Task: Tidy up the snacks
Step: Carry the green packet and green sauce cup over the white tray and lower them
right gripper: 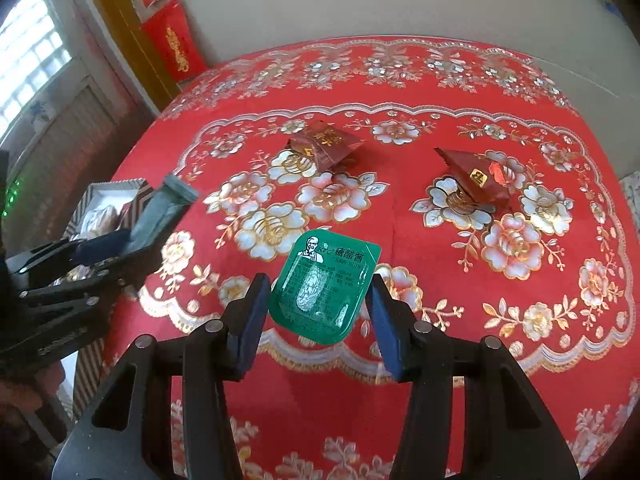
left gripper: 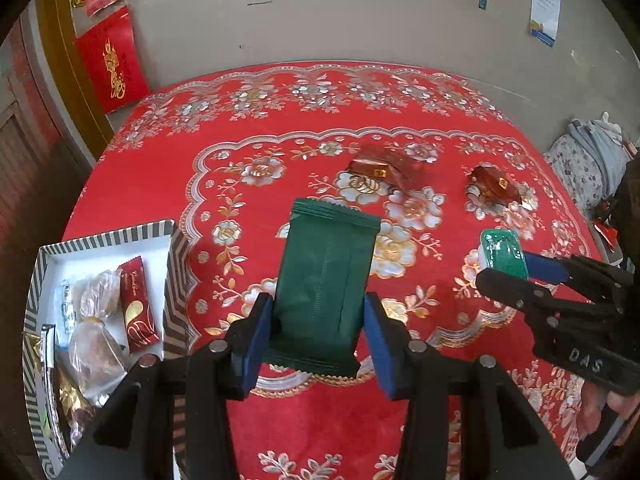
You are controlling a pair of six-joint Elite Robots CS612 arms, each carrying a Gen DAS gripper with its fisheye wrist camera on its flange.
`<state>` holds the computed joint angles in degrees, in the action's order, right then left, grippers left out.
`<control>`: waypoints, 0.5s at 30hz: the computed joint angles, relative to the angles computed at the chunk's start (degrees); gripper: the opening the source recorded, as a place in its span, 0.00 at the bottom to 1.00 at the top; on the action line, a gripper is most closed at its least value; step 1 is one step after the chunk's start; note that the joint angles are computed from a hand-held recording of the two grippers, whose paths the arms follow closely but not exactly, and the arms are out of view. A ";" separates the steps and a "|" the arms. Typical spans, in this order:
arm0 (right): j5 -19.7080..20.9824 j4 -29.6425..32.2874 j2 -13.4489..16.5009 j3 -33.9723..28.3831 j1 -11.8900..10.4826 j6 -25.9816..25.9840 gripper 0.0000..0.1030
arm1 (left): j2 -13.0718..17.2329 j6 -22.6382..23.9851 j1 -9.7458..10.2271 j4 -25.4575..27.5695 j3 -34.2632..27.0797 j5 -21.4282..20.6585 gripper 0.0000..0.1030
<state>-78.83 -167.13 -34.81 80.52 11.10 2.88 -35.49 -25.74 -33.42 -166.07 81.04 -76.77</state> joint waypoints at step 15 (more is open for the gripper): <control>1.96 -1.34 -2.29 2.14 1.34 -4.30 0.47 | -2.70 -3.01 -0.98 -1.88 4.22 4.24 0.47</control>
